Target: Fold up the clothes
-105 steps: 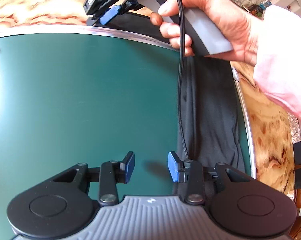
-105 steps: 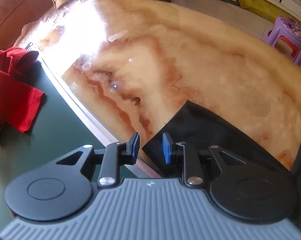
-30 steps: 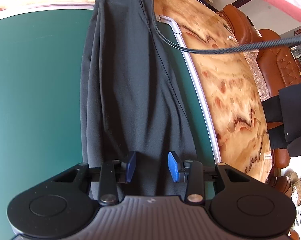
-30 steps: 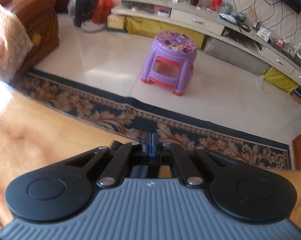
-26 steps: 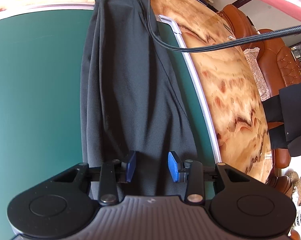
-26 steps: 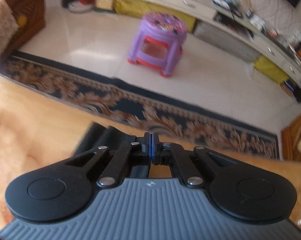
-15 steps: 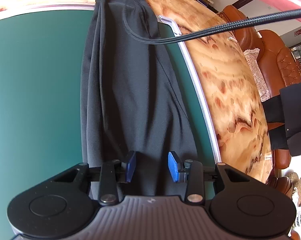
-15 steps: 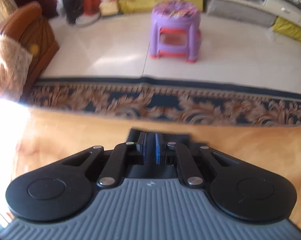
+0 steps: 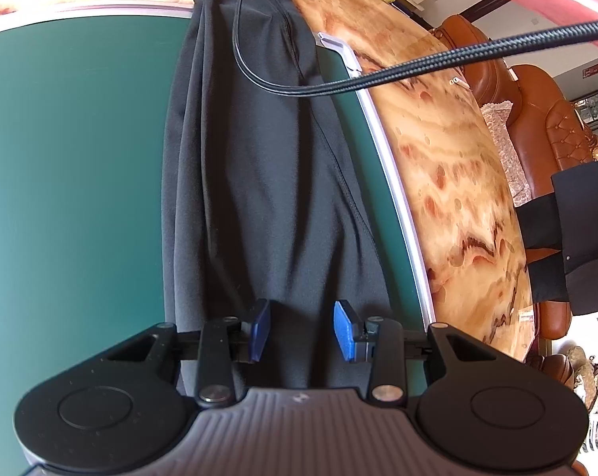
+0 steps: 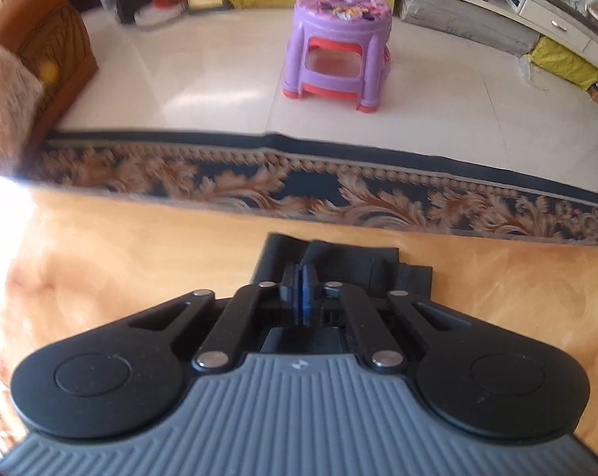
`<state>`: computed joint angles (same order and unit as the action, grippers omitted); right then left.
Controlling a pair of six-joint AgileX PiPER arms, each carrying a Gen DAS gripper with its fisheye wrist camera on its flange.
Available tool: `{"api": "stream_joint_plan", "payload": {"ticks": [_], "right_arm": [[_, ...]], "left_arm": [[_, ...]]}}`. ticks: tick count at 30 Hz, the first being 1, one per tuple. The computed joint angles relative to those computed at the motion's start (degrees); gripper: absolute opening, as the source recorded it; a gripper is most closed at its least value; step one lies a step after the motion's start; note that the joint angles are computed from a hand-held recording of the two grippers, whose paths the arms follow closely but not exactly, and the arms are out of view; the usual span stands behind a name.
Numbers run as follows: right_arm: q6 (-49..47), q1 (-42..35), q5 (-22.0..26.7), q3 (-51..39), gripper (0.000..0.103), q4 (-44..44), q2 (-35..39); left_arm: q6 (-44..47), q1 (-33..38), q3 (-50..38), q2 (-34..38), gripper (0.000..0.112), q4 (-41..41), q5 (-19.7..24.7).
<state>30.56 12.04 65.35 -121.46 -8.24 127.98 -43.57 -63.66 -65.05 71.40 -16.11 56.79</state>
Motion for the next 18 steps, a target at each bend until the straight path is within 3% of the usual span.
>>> {"api": "stream_joint_plan", "payload": {"ticks": [3, 7, 8, 11, 18], "right_arm": [[-1.9, -1.3, -5.3, 4.9, 0.002, 3.4, -3.3], [-3.0, -2.4, -4.7, 3.4, 0.003, 6.0, -2.3], [-1.5, -2.0, -4.1, 2.9, 0.003, 4.3, -2.1], [2.1, -1.9, -1.3, 0.8, 0.02, 1.8, -1.0], [1.4, 0.5, 4.5, -4.5, 0.021, -2.1, 2.9]], "left_arm": [[-0.2, -0.2, 0.1, -0.1, 0.041, 0.3, -0.1], [-1.0, -0.9, -0.5, 0.3, 0.041, 1.1, 0.1], [-1.1, -0.9, -0.6, 0.4, 0.041, 1.2, 0.1], [-0.8, -0.7, -0.4, 0.3, 0.041, 0.9, 0.1], [-1.4, -1.0, -0.7, 0.5, 0.041, 1.3, 0.3]]}}
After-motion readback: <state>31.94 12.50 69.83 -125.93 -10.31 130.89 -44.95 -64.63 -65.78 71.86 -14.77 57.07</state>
